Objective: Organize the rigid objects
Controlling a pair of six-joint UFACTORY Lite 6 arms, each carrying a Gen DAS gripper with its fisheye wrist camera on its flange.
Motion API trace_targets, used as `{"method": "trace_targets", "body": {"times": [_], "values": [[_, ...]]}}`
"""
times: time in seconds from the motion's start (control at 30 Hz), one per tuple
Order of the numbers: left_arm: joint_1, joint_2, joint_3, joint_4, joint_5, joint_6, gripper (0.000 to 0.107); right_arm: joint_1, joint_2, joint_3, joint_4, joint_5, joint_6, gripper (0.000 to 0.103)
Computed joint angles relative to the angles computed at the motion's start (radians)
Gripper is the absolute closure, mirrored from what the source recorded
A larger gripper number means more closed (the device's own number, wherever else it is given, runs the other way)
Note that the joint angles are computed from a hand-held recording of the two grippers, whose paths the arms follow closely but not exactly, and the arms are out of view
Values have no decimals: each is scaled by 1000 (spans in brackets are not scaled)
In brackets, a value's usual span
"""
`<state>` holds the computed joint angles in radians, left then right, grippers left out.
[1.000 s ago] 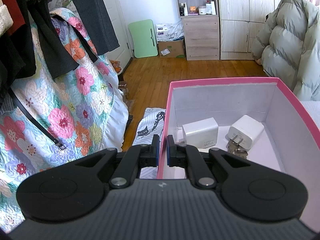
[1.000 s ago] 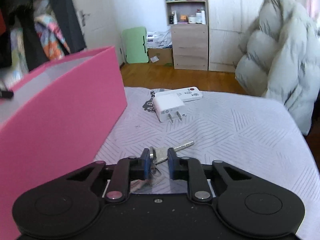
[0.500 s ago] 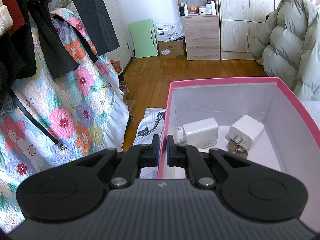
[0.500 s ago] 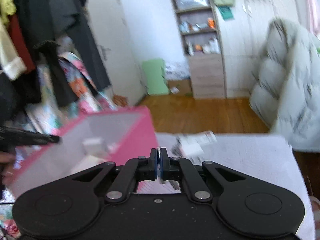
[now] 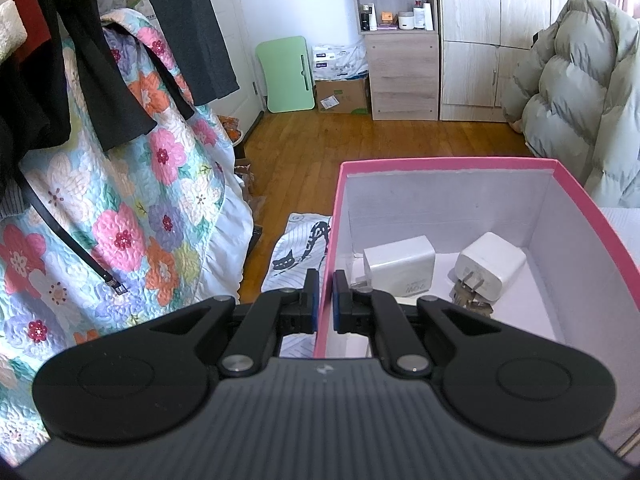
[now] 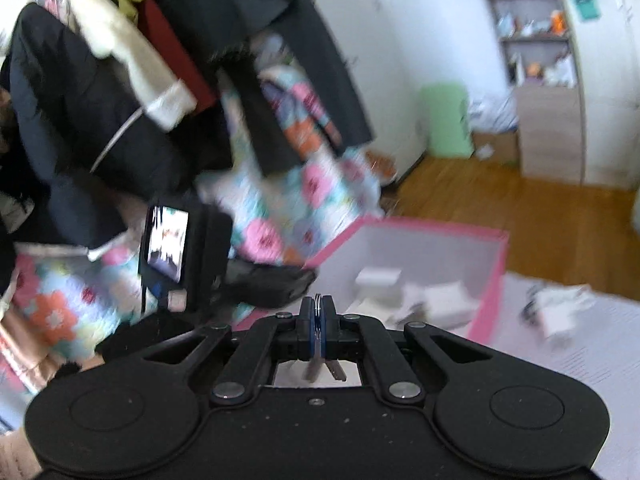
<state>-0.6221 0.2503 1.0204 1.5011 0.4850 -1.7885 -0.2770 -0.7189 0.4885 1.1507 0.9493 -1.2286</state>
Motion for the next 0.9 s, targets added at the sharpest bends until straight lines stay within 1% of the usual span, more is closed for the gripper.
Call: {"method": "trace_targets", "body": {"times": [0.1, 0.17, 0.2, 0.23, 0.27, 0.3, 0.33, 0.37, 0.4, 0.47, 0.53, 0.6, 0.63, 0.67, 0.73, 0.83, 0.9], "values": [[-4, -4, -7, 9, 2, -3, 102, 175, 64, -31, 14, -160, 1, 99], [-7, -3, -7, 8, 4, -5, 102, 247, 151, -36, 41, -242, -29, 98], [-8, -2, -6, 7, 5, -6, 102, 272, 168, -45, 35, -277, -32, 97], [-10, -2, -5, 6, 6, -6, 102, 305, 180, -54, 34, -333, -35, 92], [-9, -3, -7, 7, 5, -7, 102, 327, 176, -63, 19, -383, -24, 89], [-10, -3, -7, 8, 5, -7, 102, 318, 161, -70, 11, -390, -24, 86], [-9, -2, -5, 5, 6, -2, 102, 279, 139, -76, 10, -356, -32, 81], [-9, -2, -5, 4, 6, -1, 102, 198, 112, -81, 25, -280, -62, 72], [-9, -1, -5, 4, 7, 0, 102, 114, 90, -81, 28, -210, -84, 67], [-10, 1, -2, 1, 8, 2, 102, -52, 58, -64, 12, -85, -114, 65], [-10, -1, -4, 0, 10, 5, 102, -227, 60, -29, -15, 32, -157, 59], [-10, -2, -5, 0, 9, 4, 102, -361, 95, 7, -31, 88, -218, 51], [-10, -2, -4, 0, 9, 4, 102, -412, 120, 24, -38, 97, -253, 50], [-10, -2, -4, 0, 10, 3, 102, -447, 149, 42, -46, 83, -281, 50], [-11, 0, -2, -3, 12, 7, 102, -491, 225, 78, -52, 29, -349, 49], [-14, 6, 6, -14, 19, 23, 101, -480, 361, 130, -35, -64, -431, 44], [-12, 9, 11, -24, 18, 33, 101, -452, 460, 168, -19, -114, -482, 38]]}}
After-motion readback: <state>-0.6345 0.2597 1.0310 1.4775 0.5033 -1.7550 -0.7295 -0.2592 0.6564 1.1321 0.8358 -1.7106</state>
